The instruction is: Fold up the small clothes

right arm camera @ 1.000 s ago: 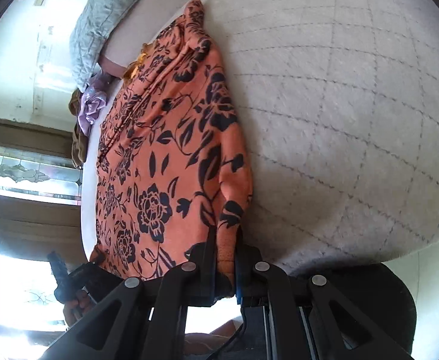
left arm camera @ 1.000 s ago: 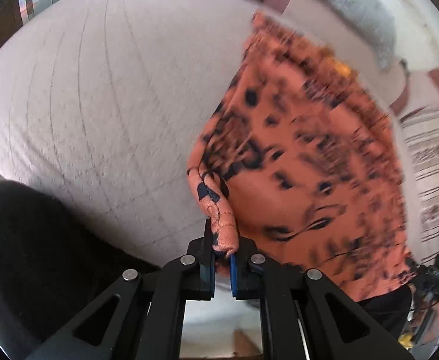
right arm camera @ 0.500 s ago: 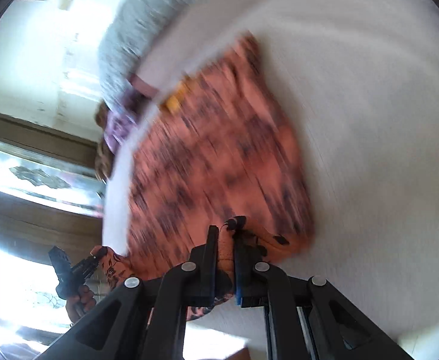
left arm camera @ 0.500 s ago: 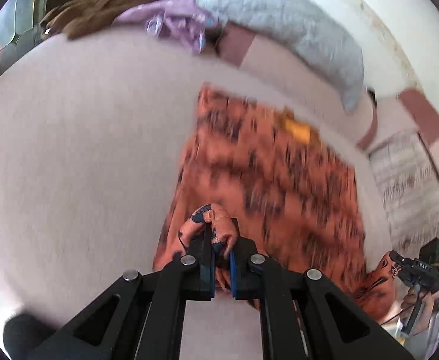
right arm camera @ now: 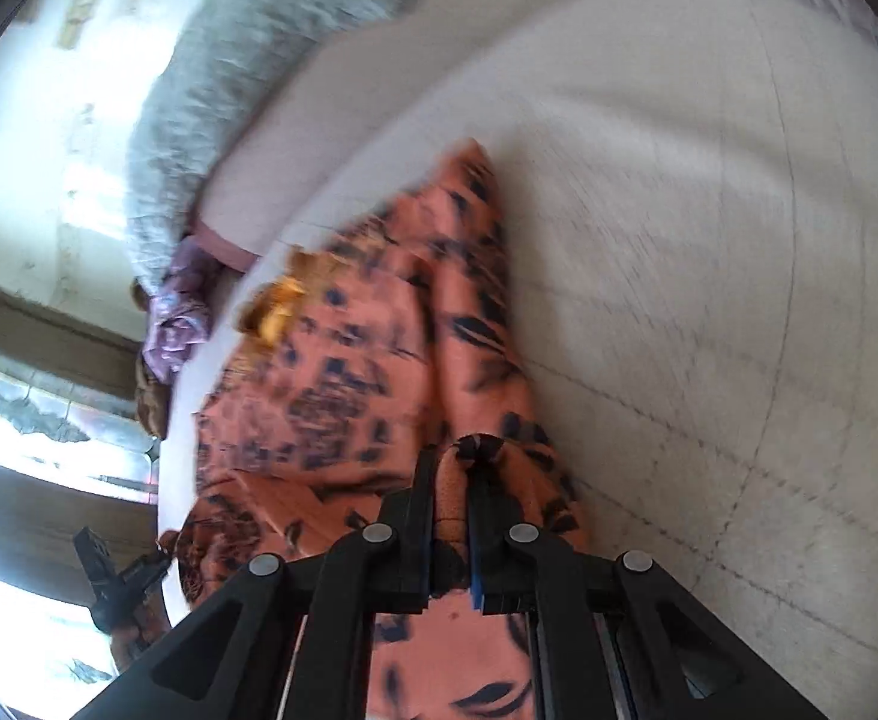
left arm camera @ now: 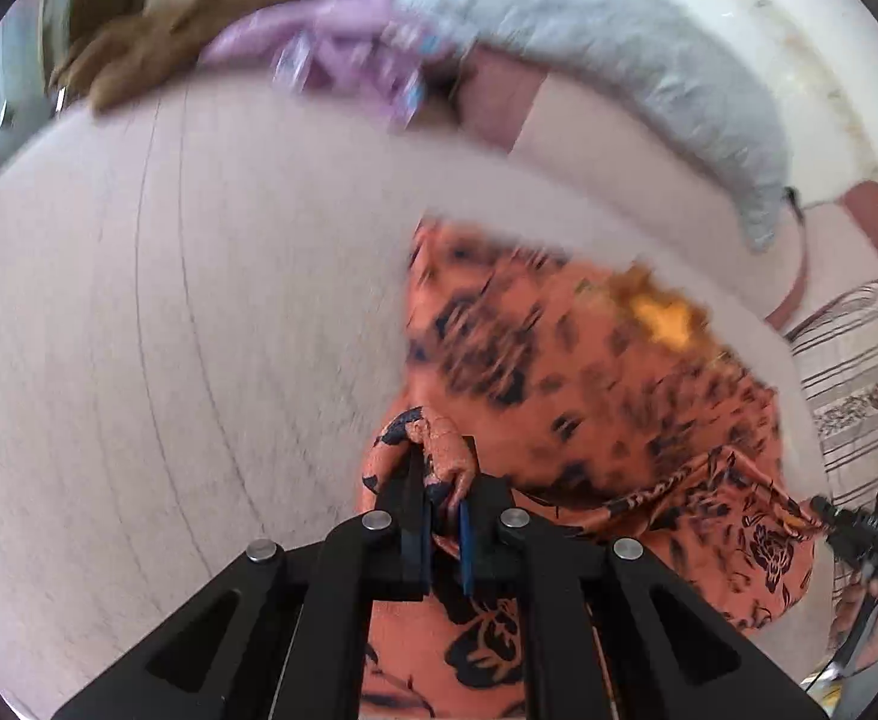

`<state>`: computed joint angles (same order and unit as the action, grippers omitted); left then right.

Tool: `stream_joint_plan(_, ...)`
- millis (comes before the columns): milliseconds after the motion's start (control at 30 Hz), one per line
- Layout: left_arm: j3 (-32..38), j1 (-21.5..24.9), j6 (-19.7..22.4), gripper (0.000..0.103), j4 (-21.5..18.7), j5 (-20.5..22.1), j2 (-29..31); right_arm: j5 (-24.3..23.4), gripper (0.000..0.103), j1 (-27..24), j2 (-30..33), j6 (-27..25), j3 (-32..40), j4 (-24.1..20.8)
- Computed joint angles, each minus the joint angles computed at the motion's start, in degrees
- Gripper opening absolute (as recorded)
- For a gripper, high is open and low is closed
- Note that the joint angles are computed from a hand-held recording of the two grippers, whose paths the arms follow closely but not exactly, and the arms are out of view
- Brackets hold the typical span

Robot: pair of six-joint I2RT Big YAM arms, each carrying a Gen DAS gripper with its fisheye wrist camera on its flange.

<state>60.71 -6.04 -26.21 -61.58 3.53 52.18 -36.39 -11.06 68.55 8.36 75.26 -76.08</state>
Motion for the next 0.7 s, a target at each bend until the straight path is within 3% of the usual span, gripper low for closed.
stream_joint_plan(100,4.27,0.39,2.38,0.007,2.37,-0.11,1.61,-1.34,0.008,-0.02,0.50,-0.51,5.64,-0.59)
stream_joint_plan(267,10.36,3.09,3.25,0.009,7.29,0.02,14.78,0.53,0.009,1.46,8.03,4.17,13.69,4.19)
stream_joint_plan(333,10.97,3.26,3.21,0.010,8.34,-0.46,19.44,-1.87,0.011,1.17,11.83,7.68,13.38,7.26)
stream_joint_plan(400,13.14,3.18,4.63,0.017,3.80,0.21,25.27,-0.88,0.020,2.38,15.22,10.39,12.04,9.48)
stream_joint_plan(433,13.12,3.02,4.81,0.017,3.38,0.00,26.44,0.53,0.022,2.84,16.57,10.48,11.50,8.74)
stream_joint_plan(467,11.99,3.04,5.00,0.017,5.84,-0.28,25.74,0.44,0.022,3.12,17.09,11.23,10.35,9.18)
stream_joint_plan(533,12.20,3.39,5.27,0.022,5.92,0.88,25.18,-0.92,0.026,3.17,15.65,13.67,8.07,13.13)
stream_joint_plan(567,11.86,3.99,4.73,0.030,7.63,2.48,24.36,-1.65,0.041,3.08,15.06,13.95,7.82,13.85)
stream_joint_plan(600,11.69,4.33,4.70,0.033,8.82,3.07,23.81,-3.12,0.071,2.89,14.70,13.57,7.94,14.14)
stream_joint_plan(667,12.44,4.34,4.77,0.039,10.23,2.09,23.67,-4.91,0.087,2.18,13.53,13.58,8.01,15.89)
stream_joint_plan(700,12.77,4.25,4.63,0.040,10.68,1.20,23.73,-3.96,0.087,2.38,13.14,13.88,8.67,16.73)
